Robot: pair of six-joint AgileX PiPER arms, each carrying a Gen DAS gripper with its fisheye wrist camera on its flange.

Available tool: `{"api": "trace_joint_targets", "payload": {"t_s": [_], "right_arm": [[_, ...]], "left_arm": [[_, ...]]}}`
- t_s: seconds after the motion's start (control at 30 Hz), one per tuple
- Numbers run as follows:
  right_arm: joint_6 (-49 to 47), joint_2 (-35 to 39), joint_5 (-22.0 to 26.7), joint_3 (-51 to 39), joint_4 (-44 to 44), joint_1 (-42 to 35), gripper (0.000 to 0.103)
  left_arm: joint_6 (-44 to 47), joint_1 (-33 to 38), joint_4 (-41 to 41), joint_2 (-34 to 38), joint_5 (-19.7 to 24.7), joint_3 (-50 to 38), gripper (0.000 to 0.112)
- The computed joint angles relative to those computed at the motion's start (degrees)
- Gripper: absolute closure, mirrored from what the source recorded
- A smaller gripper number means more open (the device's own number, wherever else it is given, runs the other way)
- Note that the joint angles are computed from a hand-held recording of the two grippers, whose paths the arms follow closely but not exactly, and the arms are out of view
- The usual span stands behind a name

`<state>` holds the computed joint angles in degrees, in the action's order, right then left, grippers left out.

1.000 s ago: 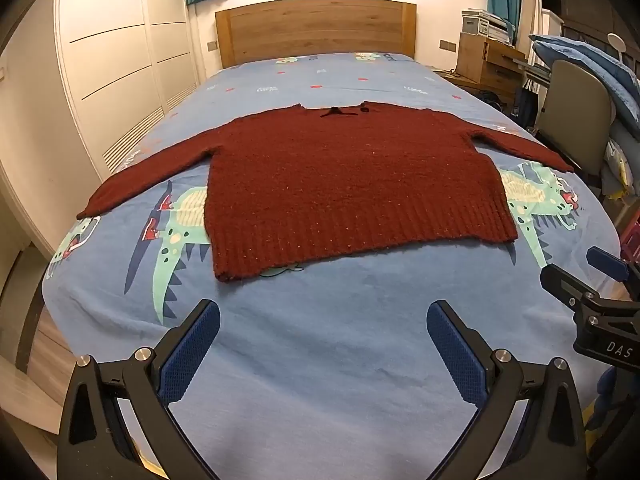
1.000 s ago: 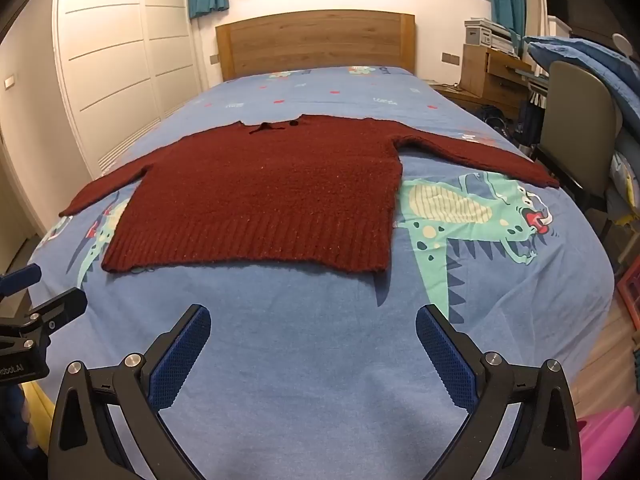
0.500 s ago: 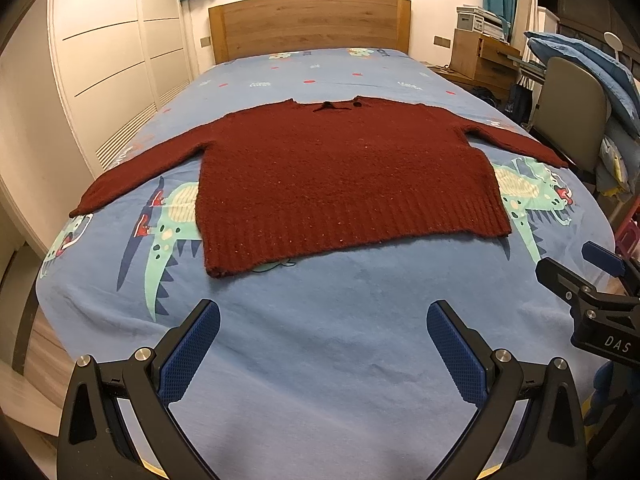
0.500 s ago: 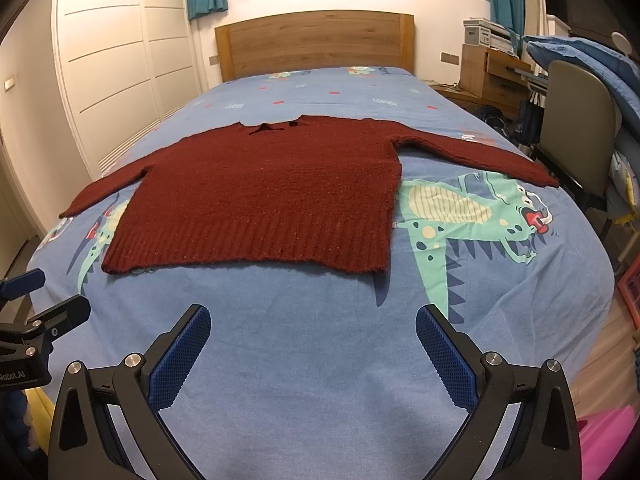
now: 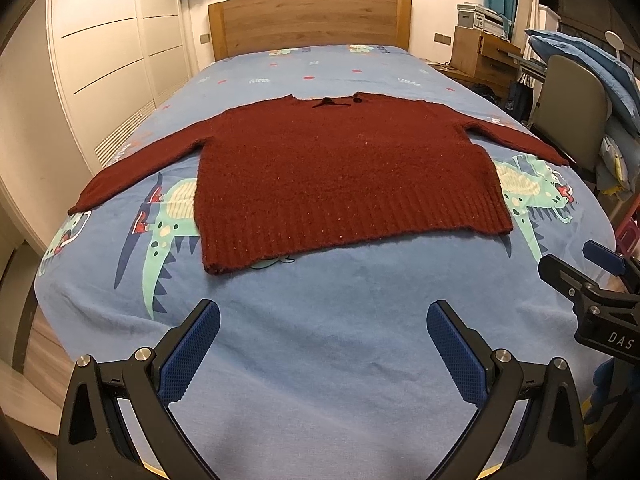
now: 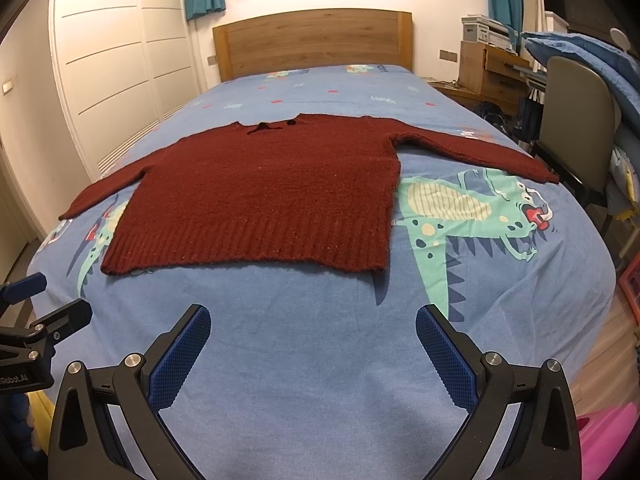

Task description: Fold small clothes

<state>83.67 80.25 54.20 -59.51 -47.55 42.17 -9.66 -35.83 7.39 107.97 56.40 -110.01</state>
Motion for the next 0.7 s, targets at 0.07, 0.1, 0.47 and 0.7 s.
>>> {"api": "trace_joint_targets", "payload": {"t_s": [0.07,0.1,0.47,0.7], "right_arm": [[0.0,0.0,-0.1,0.2,0.2,-0.1,0.000],[-0.2,-0.1,-0.4,0.3,0.2,-0.3,0.000],[-1.6,0.1,-1.8,0.4,1.3,-1.2,0.000],[-2.3,0.4,-2.1,0.2,1.8,-1.4,0.000]], "left_arm": [[0.1,0.2,-0.3,0.3,0.3,-0.3,0.010],[0.0,0.3,-0.4,0.4,0.4,-0.5,0.010],[-0.8,0.9,-0.5,0.6,1.2,-0.4,0.010],[-0.4,1.3,-0.9,1.0,1.6,-0.8,0.010]]}}
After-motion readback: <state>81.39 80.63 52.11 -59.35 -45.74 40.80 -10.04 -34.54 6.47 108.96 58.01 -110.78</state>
